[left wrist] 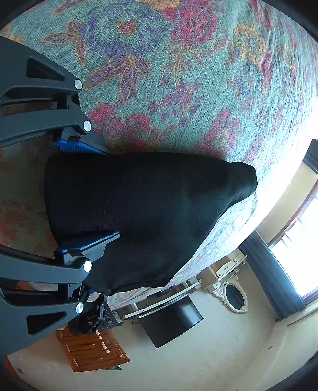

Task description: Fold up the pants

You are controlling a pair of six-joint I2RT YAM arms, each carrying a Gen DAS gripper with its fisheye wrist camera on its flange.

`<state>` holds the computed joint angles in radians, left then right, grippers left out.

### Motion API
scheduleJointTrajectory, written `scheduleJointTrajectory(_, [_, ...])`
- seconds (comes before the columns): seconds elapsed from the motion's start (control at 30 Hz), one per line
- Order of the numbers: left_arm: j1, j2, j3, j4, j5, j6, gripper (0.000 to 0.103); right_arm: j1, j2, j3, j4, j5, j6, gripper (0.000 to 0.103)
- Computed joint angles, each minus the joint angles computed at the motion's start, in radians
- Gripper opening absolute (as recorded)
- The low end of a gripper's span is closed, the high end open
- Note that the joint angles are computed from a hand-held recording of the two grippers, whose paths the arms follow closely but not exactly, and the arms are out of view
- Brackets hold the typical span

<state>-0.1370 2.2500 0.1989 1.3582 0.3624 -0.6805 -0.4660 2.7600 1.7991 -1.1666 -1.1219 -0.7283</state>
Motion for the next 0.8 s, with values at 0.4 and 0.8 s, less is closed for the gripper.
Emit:
scheduleJointTrajectory(0.4, [0.014, 0.003, 0.002, 0.001, 0.018, 0.008, 0.056, -0.012, 0.023, 0.022, -0.029, -0.003, -0.028, 0.032])
scheduleJointTrajectory(0.8, [0.032, 0.015, 0.0, 0.016, 0.032, 0.017, 0.056, -0.026, 0.054, 0.056, -0.078, -0.003, -0.075, 0.032])
